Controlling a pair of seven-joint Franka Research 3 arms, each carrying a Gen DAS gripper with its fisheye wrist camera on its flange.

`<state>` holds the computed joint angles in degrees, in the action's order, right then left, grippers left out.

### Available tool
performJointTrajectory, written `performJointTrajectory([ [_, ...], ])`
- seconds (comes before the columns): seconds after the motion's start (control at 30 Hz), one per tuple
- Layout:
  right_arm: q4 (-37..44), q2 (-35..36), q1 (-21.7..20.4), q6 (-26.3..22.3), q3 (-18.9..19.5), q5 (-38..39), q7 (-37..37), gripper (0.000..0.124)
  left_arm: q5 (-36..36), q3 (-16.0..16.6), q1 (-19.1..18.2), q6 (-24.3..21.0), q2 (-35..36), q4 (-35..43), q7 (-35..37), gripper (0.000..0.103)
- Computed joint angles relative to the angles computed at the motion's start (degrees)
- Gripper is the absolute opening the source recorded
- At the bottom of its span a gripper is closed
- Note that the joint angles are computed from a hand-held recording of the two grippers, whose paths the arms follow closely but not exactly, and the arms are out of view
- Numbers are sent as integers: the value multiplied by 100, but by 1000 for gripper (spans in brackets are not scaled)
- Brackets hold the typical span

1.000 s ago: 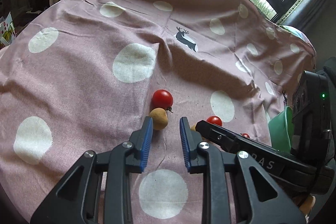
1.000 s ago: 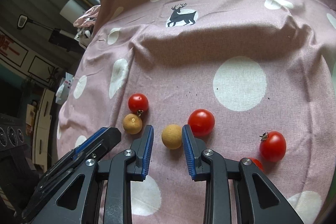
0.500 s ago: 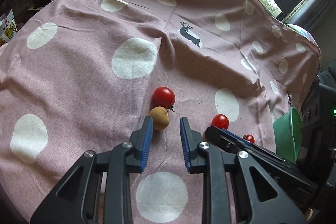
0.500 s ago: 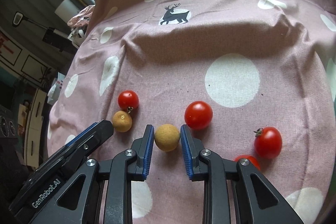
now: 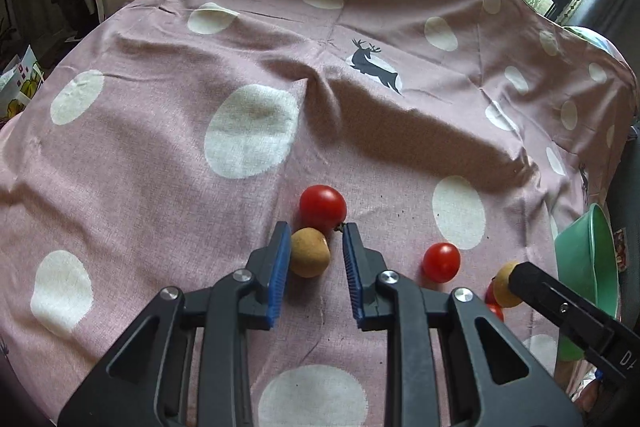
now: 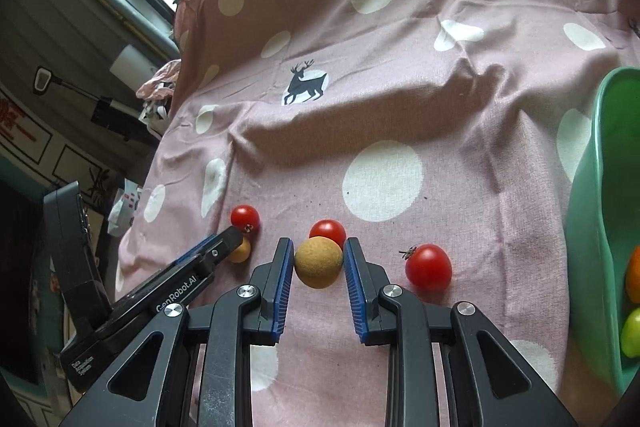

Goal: Organize fruits
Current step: 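Close the right tool on the small tan round fruit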

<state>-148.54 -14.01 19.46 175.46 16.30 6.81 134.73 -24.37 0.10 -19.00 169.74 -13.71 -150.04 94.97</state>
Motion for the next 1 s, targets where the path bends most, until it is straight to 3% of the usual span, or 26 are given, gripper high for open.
performJointTrajectory([
  [0.1, -36, -43, -56, 0, 56, -49, 82, 27, 101, -62, 46, -26, 47, 18, -85, 24],
  [0.2, -64, -95, -127, -37, 117, -128, 158, 27, -312, 78, -112, -220, 196, 133, 226, 25],
  [0.27, -64, -122, -252, -62, 225, -265, 269, 27, -135, -135, 76, -57, 207, 101, 76, 25],
  [0.5, -155, -228, -265, -58, 229, -354, 384, 27, -235, -153, 57, 18, 177, 64, 135, 25],
  [0.7, -264, -398, -390, -42, 346, -422, 508, 27, -415, -24, -190, 133, -233, -184, 305, 25],
  [0.83, -436, -637, -488, -52, 453, -438, 631, 27, -561, 346, -666, 281, -662, -452, 476, 25],
  [1.0, -855, -1091, -641, 14, 714, -358, 932, 28, -249, 499, -919, 432, -1077, -756, 280, 25],
])
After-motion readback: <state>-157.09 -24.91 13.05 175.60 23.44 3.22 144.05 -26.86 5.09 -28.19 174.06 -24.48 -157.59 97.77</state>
